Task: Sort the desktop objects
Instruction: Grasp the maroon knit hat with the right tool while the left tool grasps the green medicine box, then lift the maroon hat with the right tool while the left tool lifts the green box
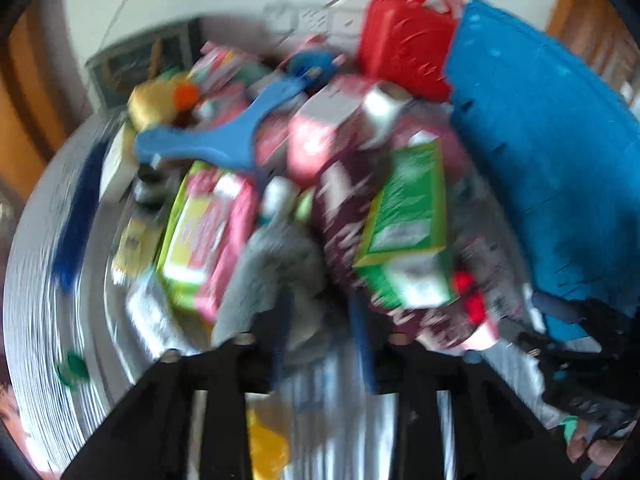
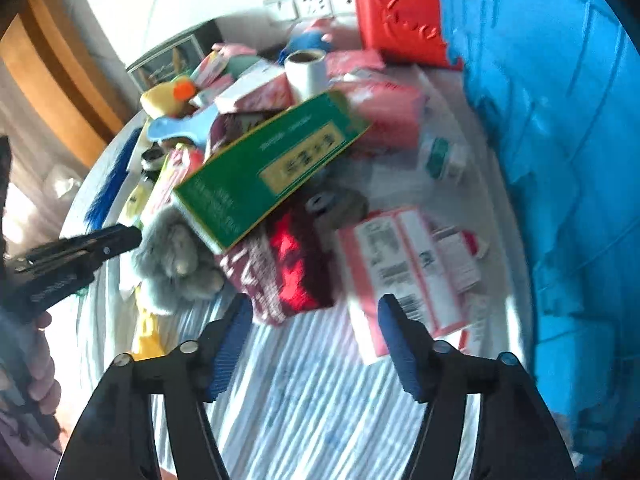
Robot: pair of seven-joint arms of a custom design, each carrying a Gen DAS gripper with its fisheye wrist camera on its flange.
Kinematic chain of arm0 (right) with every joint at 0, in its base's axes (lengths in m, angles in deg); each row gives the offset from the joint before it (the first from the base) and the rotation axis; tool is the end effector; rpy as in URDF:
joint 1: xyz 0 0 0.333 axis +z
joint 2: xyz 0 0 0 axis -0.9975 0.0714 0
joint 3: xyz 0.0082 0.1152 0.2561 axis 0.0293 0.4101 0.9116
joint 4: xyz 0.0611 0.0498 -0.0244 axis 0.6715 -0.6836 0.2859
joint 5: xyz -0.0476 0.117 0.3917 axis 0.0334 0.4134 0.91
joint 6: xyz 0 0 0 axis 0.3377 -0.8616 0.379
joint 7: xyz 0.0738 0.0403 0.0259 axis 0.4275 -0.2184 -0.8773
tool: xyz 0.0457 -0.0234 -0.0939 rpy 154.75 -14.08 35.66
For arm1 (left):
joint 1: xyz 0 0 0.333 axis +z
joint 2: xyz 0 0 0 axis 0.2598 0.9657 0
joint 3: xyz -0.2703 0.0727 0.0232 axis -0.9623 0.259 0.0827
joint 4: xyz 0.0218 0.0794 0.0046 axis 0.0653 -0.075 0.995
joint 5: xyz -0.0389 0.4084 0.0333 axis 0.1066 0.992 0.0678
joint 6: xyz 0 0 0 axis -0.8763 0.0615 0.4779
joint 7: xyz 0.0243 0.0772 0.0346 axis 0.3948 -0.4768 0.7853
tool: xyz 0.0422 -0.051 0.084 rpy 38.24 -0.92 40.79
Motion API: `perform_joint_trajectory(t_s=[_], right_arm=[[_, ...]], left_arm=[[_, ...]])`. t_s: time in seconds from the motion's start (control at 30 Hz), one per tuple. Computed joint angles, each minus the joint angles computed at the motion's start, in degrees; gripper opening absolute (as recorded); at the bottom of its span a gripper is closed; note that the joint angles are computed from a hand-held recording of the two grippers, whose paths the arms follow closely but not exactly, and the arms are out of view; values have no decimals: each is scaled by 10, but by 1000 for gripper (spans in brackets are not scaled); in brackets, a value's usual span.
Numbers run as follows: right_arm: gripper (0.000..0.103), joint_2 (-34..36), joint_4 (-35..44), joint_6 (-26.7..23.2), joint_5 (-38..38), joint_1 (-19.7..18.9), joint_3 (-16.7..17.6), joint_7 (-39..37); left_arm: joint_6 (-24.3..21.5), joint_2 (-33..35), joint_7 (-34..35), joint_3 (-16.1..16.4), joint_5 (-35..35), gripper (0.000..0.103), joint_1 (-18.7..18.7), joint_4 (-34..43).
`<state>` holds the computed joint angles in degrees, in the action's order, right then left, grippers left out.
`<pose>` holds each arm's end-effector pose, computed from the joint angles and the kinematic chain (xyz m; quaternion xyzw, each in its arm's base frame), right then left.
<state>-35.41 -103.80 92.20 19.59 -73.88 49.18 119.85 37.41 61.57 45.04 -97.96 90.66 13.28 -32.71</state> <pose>0.5365 0.1676 0.6330 -0.6594 0.7105 -0.1332 0.2066 0.4726 -0.0896 0.6334 -0.9398 0.1923 -0.1370 0.2470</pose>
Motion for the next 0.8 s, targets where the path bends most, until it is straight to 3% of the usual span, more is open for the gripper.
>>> perform_joint_trajectory(t_s=[0.03,0.13,0.33,0.37,0.4,0.43,0.5,0.53,0.57,0.7,0.8], right_arm=[[66,-1,2,-1,0,-1,-1,3],[67,-4,7,-12,-6,-8,-5,9],[67,-11,3,-20,-2,-22,-15,2],[67,-8,4,-22,-1,-23,-15,0],[67,-6,5,-24,1,-24,-16,-2],[67,-3,6,-26,5,-25,-17,-5],[67,7,12,-27,17,-23,-19,-16],[67,15,16,-27,25,-21,-19,-26],[67,22,22,-27,33,-19,-20,-35],[67,64,56,-18,84,-6,-21,-81],[67,106,100,-20,103,4,-19,-96]], left_arm=[[1,15,15,-2,14,56,2,21],[7,62,59,-4,51,75,6,80],[-3,197,185,28,6,74,5,198],[-15,214,189,33,-3,70,7,209],[-24,217,182,35,-2,56,7,206],[-17,205,166,36,1,50,7,186],[28,137,119,39,3,37,10,105],[35,110,98,36,6,25,12,76],[23,82,74,31,12,19,14,51],[-31,3,40,19,9,15,17,-25],[-12,-48,30,32,-31,15,14,-92]])
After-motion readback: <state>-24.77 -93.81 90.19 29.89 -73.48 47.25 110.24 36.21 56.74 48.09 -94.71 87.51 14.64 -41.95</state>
